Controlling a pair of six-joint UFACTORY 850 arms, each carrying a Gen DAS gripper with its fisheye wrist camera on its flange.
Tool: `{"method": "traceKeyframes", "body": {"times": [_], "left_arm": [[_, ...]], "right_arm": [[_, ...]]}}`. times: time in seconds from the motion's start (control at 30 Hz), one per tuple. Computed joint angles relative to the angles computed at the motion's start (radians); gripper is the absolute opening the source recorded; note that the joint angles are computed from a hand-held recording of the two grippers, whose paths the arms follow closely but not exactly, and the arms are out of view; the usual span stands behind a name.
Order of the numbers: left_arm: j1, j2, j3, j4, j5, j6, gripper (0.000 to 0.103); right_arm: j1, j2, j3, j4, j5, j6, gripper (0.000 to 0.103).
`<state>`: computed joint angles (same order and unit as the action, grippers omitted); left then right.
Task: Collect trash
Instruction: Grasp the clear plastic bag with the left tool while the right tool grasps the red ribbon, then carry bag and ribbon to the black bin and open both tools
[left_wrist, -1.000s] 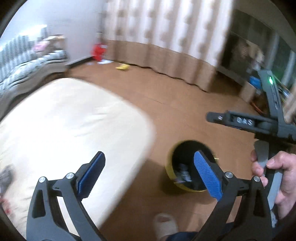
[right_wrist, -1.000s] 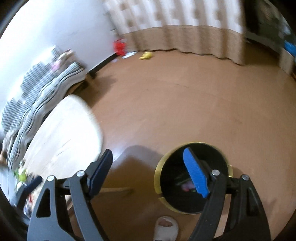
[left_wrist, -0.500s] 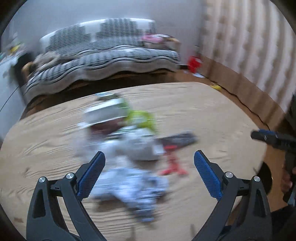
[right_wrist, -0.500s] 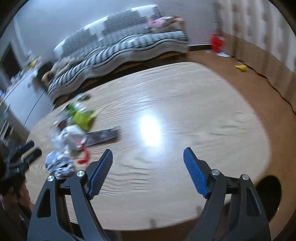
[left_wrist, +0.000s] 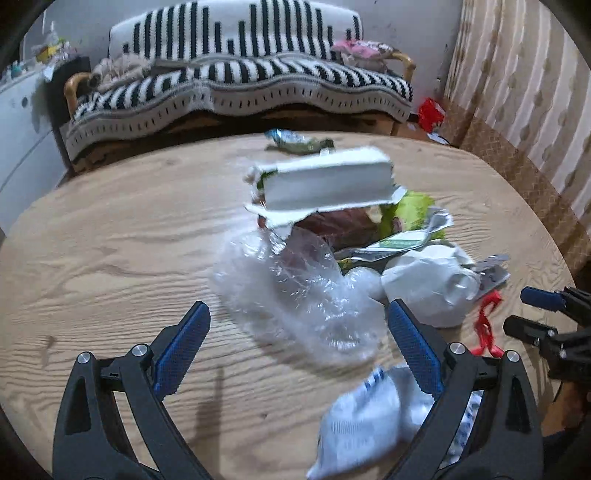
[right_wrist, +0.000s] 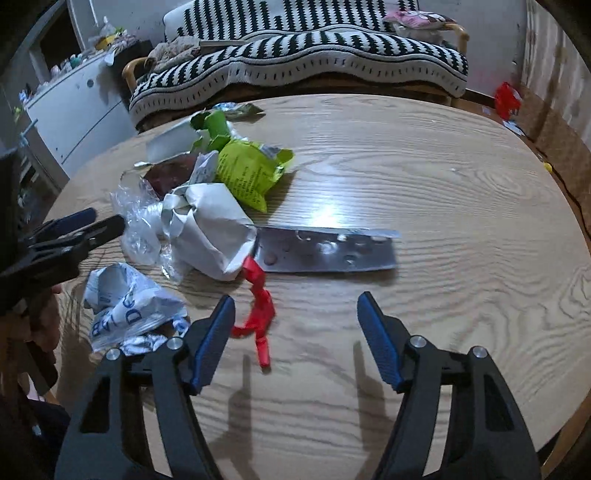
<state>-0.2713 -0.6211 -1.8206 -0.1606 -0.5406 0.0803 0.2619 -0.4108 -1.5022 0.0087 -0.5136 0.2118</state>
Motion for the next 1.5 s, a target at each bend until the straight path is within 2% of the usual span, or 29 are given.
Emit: {"method": "traceKeyframes", "body": {"times": [0.1,0.2,0.27,0.3,0.33,0.37,0.4,0.43,0.53,0.8,0.97,1.0,1.2,1.5], "left_arm": [[0.0,-0.055,-0.061,-0.018,-0.049,-0.002,0.094],[0.002,-0.077,-0.087,-0.023,-0.061,0.003,0.094],[0.005,-0.081,-0.091,-0.062,-0.066,0.036,0.089],[0.007,-0.075,-0.081,-0.086,-0.059,0.06,0.077],[0.006,-0.07,-0.075,-0.098,-0.054,0.079,0.061],[0.008,-0.068,-0.075,-0.133,-0.065,0.121,0.053],[0.009,-0.062,-0.068,-0.155,-0.07,0.147,0.035],[0.009,-0.058,-0.065,-0.163,-0.075,0.158,0.025],[0.011,-0.021,-0.032,-0.163,-0.053,0.173,0.013],[0.035,0.092,0.06,-0.135,0.045,0.099,0.01],[0.02,0.164,0.109,0.081,0.133,-0.133,0.01],[0.02,0.169,0.108,0.082,0.137,-0.145,0.01],[-0.032,0.156,0.071,-0.021,0.104,-0.06,0.01],[-0.206,0.065,-0.043,-0.085,0.05,0.045,0.01]], "right_arm": [[0.006,-0.027,-0.022,0.011,-0.005,-0.008,0.061],[0.014,-0.052,-0.045,0.006,-0.023,-0.016,0.049],[0.02,-0.068,-0.06,-0.002,-0.039,-0.023,0.036],[0.025,-0.072,-0.063,-0.018,-0.041,-0.015,0.032],[0.03,-0.074,-0.066,-0.043,-0.043,-0.002,0.021],[0.03,-0.075,-0.067,-0.034,-0.044,-0.015,0.012],[0.028,-0.075,-0.067,-0.016,-0.045,-0.025,0.012],[0.027,-0.074,-0.068,-0.008,-0.044,-0.029,0.012],[0.03,-0.056,-0.053,-0.042,-0.018,0.004,0.012],[0.009,0.021,0.014,-0.041,0.054,0.023,0.012],[-0.022,0.072,0.055,-0.067,0.083,0.077,0.012],[-0.029,0.084,0.066,-0.059,0.086,0.074,0.012],[-0.095,0.169,0.157,-0.031,0.1,0.067,0.012],[-0.252,0.361,0.356,-0.022,0.128,0.06,0.012]]}}
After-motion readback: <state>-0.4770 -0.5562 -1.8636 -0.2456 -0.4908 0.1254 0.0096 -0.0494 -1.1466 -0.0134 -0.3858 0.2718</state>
